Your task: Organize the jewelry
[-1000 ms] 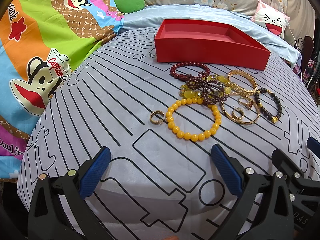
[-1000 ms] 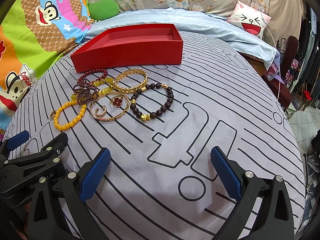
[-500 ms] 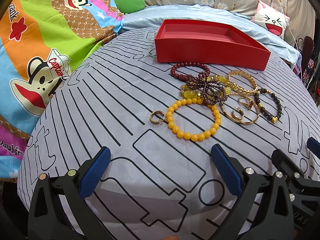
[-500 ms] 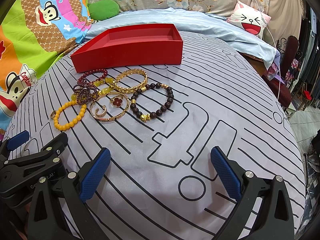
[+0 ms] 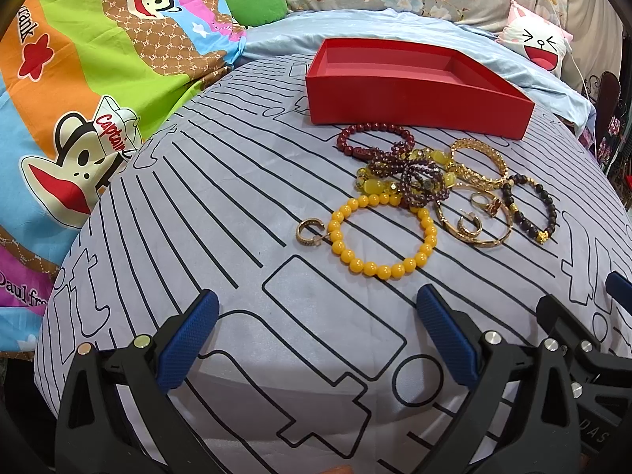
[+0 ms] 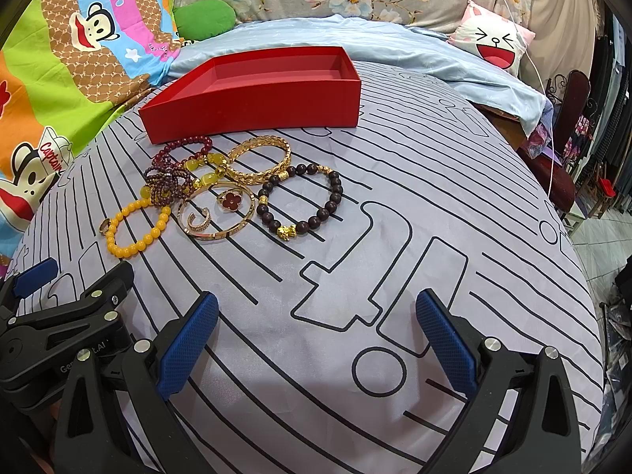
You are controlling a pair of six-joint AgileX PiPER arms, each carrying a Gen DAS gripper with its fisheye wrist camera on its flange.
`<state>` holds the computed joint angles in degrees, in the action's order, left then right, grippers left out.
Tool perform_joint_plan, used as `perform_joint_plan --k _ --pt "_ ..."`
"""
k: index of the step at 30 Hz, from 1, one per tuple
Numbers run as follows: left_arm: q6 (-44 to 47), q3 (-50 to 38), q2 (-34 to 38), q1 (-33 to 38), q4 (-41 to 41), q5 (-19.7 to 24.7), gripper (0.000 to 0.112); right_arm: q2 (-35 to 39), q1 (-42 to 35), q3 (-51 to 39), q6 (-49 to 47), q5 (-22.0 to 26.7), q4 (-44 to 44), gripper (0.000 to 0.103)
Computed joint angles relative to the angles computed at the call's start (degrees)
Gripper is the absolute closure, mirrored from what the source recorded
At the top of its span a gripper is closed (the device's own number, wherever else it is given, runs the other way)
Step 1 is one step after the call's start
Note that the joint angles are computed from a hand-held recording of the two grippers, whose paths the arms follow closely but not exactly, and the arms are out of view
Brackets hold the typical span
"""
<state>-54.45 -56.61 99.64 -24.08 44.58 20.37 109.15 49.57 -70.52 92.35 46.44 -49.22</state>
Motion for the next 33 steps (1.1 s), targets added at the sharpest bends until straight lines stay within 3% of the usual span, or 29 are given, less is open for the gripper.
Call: perform_joint_plan --k 7,9,16,19,23,33 --pt "7.6 -0.1 -0.1 1.4 -6.7 -1.8 0.016 -1.1 0.2 1.0 -0.2 -0.5 1.3 0.006" --pt "7.3 -0.3 -0.1 1.8 -5.7 -1.7 0.016 -1.1 -1.5 0.8 -1.6 -1.4 1.5 0.006" --pt "18.3 -3.9 1.4 6.6 -16.0 -0.4 0.016 -2.1 -3.5 1.3 -2.6 -2.3 3.2 0.006" --pt "18.4 -4.8 2.2 8.0 -15.7 -0.5 0.017 -2.2 -4.5 1.1 -3.7 -2.8 3.9 0.007" --pt "26.8 -6.4 3.2 8.9 -23.9 -0.3 0.017 -1.4 -5.9 -0.3 -6.2 -3.1 5.4 0.007" --pt "27.4 -9.8 6.0 5.6 -25.0 0.1 0.017 1.6 -9.9 -5.7 -12.4 -2.5 7.1 0.007"
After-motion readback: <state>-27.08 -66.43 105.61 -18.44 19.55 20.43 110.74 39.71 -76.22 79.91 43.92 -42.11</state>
